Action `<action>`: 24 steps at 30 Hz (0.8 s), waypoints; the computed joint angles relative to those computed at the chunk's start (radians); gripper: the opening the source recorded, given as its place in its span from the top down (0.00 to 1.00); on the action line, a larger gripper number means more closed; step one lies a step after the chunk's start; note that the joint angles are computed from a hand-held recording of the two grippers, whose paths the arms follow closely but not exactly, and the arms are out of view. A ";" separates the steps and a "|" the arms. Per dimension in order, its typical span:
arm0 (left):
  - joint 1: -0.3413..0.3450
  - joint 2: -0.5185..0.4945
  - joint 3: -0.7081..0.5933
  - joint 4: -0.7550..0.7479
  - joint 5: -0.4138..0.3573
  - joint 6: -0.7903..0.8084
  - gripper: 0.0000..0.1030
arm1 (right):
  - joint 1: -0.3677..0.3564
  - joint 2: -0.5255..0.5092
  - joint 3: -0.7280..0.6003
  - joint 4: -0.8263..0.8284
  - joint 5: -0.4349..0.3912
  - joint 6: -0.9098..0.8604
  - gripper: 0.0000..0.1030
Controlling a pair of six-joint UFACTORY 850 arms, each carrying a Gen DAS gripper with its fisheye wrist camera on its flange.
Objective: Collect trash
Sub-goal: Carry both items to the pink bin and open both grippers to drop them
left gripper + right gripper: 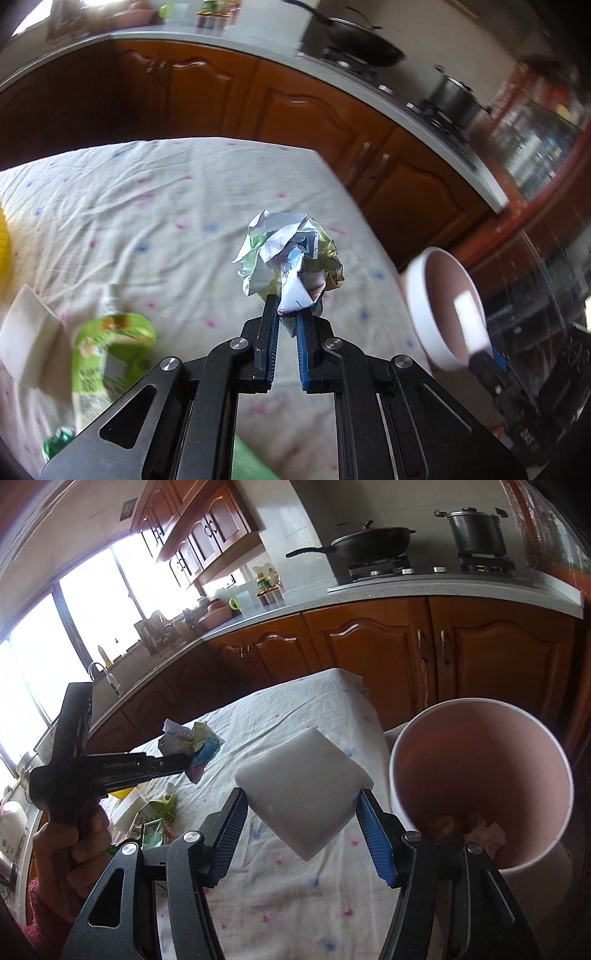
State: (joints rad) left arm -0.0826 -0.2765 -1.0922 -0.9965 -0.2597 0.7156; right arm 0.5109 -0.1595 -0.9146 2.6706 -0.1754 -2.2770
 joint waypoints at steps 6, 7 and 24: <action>-0.059 0.027 0.011 -0.056 -0.018 0.083 0.92 | -0.029 0.057 0.060 0.116 -0.006 -0.100 0.40; -0.068 0.029 0.009 -0.060 -0.022 0.089 0.92 | -0.034 0.064 0.067 0.129 -0.007 -0.111 0.40; -0.219 -0.044 -0.112 0.099 -0.061 -0.013 0.92 | -0.164 0.174 0.172 0.210 -0.004 -0.181 0.39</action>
